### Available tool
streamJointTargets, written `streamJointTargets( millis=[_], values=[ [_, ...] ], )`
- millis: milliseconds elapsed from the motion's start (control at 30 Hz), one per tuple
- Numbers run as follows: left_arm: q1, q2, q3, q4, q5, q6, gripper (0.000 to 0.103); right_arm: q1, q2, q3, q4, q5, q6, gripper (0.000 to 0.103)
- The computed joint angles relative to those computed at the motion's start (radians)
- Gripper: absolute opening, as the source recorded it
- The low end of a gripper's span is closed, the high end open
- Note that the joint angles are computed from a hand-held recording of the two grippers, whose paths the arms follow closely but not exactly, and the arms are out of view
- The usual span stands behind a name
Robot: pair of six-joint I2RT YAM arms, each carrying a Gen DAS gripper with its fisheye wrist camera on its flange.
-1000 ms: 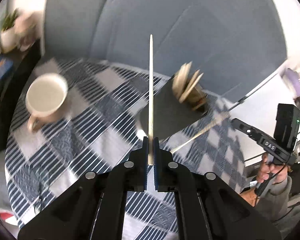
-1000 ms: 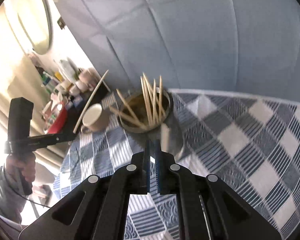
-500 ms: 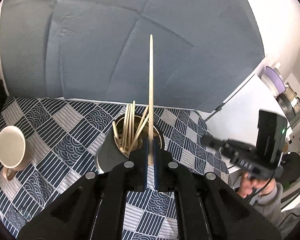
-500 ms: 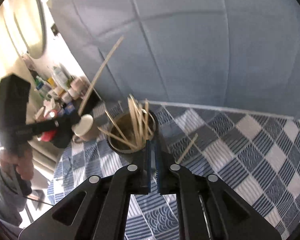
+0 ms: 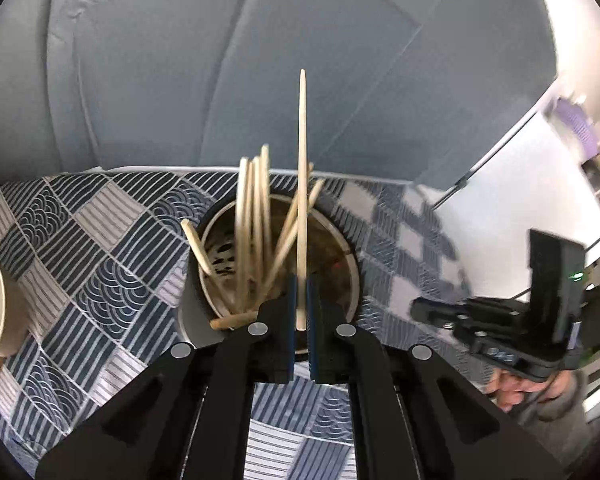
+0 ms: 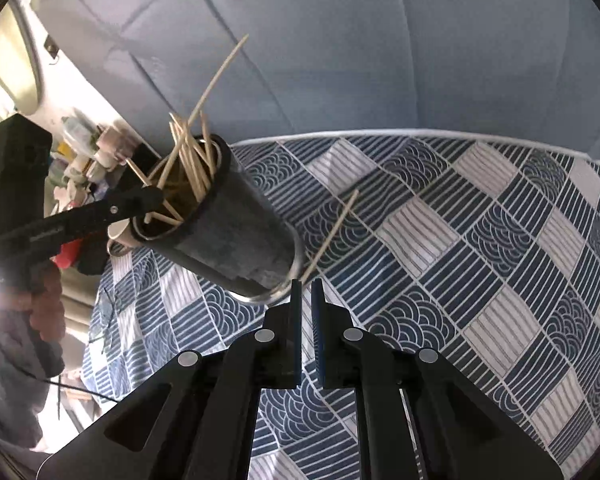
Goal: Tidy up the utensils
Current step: 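Lift both held chopsticks and lower them into the black holder, then open both tools to drop the chopsticks into the holder, then move the right tool down to grasp the last chopstick on the cloth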
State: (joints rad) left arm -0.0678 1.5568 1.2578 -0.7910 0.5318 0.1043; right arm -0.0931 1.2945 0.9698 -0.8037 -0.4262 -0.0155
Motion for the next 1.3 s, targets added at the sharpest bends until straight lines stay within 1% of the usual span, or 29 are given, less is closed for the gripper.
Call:
streamJointTargets(
  millis=[167,233,267,333,367,400,433,467,500,567,600,633,667,733,767,800,867,967,1033,1167,1300],
  values=[
    [-0.034,0.039,0.014,0.015,-0.053,0.006,0.005,-0.020,0.028,-0.015,0.017,-0.019,-0.011,0.006],
    [-0.053,0.066,0.046,-0.013,-0.075,0.026,0.005,-0.019,0.053,-0.008,0.021,-0.017,-0.009,0.007],
    [-0.065,0.075,0.060,-0.027,-0.095,0.038,0.006,-0.019,0.068,-0.007,0.028,-0.013,-0.006,0.007],
    [-0.107,0.094,0.099,-0.065,-0.182,0.073,0.006,-0.019,0.101,0.000,0.037,-0.019,-0.002,0.007],
    [-0.121,0.095,0.103,-0.068,-0.209,0.084,0.013,-0.017,0.127,0.006,0.047,-0.022,0.007,0.007],
    [-0.131,0.088,0.101,-0.062,-0.225,0.093,0.026,-0.012,0.146,0.011,0.057,-0.020,0.017,0.007],
    [-0.133,0.081,0.097,-0.057,-0.225,0.097,0.034,-0.007,0.164,0.016,0.065,-0.017,0.024,0.007],
    [-0.136,0.072,0.096,-0.058,-0.230,0.099,0.049,0.000,0.191,0.027,0.075,-0.015,0.034,0.008],
    [-0.140,0.054,0.087,-0.049,-0.238,0.102,0.054,0.006,0.208,0.035,0.082,-0.012,0.040,0.008],
    [-0.142,0.030,0.076,-0.040,-0.247,0.117,0.055,0.021,0.251,0.058,0.098,-0.001,0.049,0.010],
    [-0.141,0.023,0.076,-0.044,-0.253,0.122,0.058,0.035,0.282,0.079,0.107,0.017,0.062,0.017],
    [-0.139,0.021,0.076,-0.047,-0.253,0.124,0.059,0.044,0.302,0.093,0.114,0.026,0.069,0.021],
    [-0.133,0.019,0.080,-0.055,-0.250,0.127,0.060,0.050,0.319,0.103,0.120,0.034,0.075,0.029],
    [-0.118,0.008,0.078,-0.063,-0.234,0.120,0.060,0.073,0.375,0.144,0.139,0.064,0.103,0.032],
    [-0.107,0.000,0.076,-0.070,-0.222,0.119,0.060,0.080,0.398,0.162,0.142,0.078,0.115,0.036],
    [-0.095,-0.016,0.070,-0.073,-0.208,0.122,0.060,0.093,0.433,0.188,0.146,0.105,0.136,0.038],
    [-0.074,-0.052,0.053,-0.072,-0.199,0.128,0.061,0.114,0.509,0.244,0.151,0.148,0.168,0.038],
    [-0.015,-0.120,0.024,-0.086,-0.164,0.140,0.065,0.136,0.605,0.316,0.145,0.179,0.205,0.038],
    [0.030,-0.156,0.007,-0.107,-0.135,0.155,0.067,0.155,0.671,0.370,0.132,0.218,0.223,0.038],
    [0.126,-0.206,-0.030,-0.146,-0.114,0.195,0.069,0.174,0.744,0.421,0.115,0.266,0.249,0.038],
    [0.213,-0.216,-0.066,-0.165,-0.090,0.219,0.070,0.220,0.753,0.423,0.127,0.375,0.245,0.035]
  ],
)
